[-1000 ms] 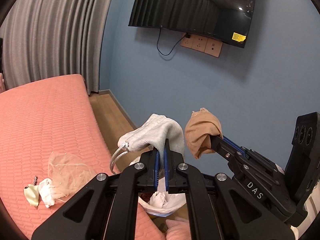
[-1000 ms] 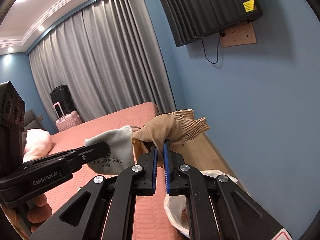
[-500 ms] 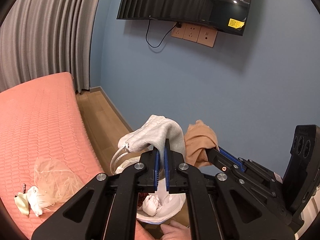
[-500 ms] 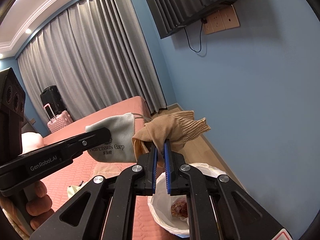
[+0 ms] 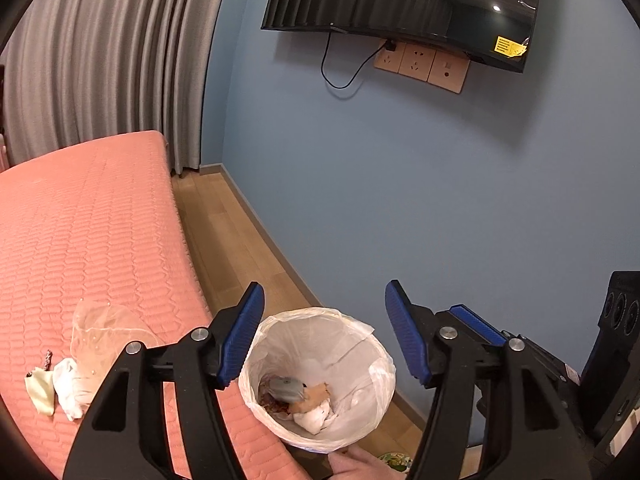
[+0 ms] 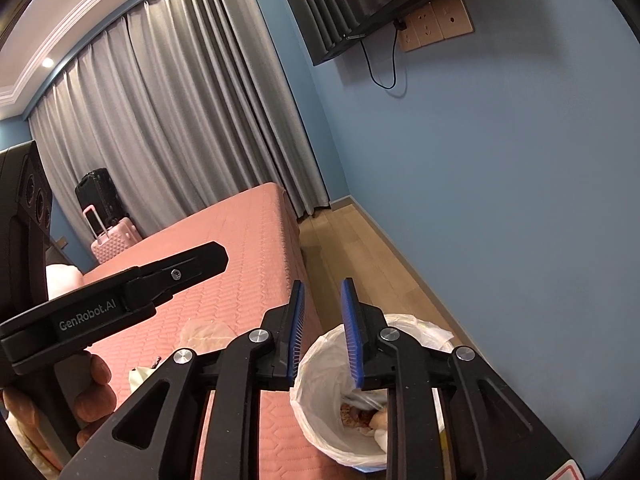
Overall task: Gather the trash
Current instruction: 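Open both tools to drop the pouch and stocking into the wastebasket, then move both open tools back over the remaining items on the bed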
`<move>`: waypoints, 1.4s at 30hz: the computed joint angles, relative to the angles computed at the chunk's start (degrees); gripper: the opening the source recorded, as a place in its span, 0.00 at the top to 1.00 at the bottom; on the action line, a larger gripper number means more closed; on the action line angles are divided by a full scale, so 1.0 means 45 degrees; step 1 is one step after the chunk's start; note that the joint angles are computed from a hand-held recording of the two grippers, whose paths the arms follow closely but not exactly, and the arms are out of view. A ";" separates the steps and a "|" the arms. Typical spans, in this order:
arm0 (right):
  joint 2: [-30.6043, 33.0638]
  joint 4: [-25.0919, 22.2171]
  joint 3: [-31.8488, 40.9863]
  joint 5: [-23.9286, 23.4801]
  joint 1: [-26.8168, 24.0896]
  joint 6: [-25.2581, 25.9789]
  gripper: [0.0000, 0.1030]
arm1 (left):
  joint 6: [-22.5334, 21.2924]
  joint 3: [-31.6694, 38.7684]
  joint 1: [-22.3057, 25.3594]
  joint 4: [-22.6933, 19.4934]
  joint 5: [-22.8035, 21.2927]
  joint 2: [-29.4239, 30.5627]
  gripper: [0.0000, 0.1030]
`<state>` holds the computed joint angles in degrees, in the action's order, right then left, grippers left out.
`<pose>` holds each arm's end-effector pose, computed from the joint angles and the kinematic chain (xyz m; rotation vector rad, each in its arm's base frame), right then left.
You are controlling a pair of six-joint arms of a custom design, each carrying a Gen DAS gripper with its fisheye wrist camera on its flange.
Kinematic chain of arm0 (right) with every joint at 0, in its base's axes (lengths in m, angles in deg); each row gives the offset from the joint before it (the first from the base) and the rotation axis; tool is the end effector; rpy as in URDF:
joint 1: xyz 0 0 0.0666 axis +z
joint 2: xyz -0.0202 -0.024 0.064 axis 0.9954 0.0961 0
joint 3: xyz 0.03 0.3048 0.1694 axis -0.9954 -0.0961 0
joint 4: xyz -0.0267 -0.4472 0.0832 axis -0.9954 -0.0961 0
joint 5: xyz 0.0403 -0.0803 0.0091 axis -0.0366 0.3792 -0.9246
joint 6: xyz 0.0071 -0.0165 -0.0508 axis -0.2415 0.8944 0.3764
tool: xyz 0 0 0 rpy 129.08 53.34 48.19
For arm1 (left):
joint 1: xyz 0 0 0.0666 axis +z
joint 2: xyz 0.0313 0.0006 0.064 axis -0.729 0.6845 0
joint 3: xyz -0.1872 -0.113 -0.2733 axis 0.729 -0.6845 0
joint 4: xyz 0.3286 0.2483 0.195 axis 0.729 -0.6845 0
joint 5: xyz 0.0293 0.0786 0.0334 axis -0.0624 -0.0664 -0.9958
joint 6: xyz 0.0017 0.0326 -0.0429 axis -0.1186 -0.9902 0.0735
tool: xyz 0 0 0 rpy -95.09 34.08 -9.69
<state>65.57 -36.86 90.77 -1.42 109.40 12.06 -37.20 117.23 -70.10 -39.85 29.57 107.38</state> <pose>0.4575 0.2190 0.6768 -0.3096 2.1921 0.5821 0.2584 -0.1072 0.6115 -0.0360 2.1984 -0.3172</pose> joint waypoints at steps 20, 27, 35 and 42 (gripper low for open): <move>0.0041 -0.0511 0.0036 -0.0006 0.1411 0.0226 0.73 | 0.0395 -0.0777 0.1573 -0.0713 0.0346 -0.1234 0.42; 0.0338 -0.0788 0.0290 -0.0005 0.2046 0.0353 0.73 | 0.0325 -0.1236 0.2831 -0.1036 0.0961 -0.1876 0.42; 0.0689 -0.1061 0.0582 0.0094 0.2883 0.0554 0.73 | 0.0128 -0.1715 0.4629 -0.1357 0.1955 -0.2481 0.42; 0.1254 -0.1345 0.1093 0.0132 0.3594 0.0645 0.72 | -0.0234 -0.2172 0.6510 -0.1675 0.3030 -0.2958 0.42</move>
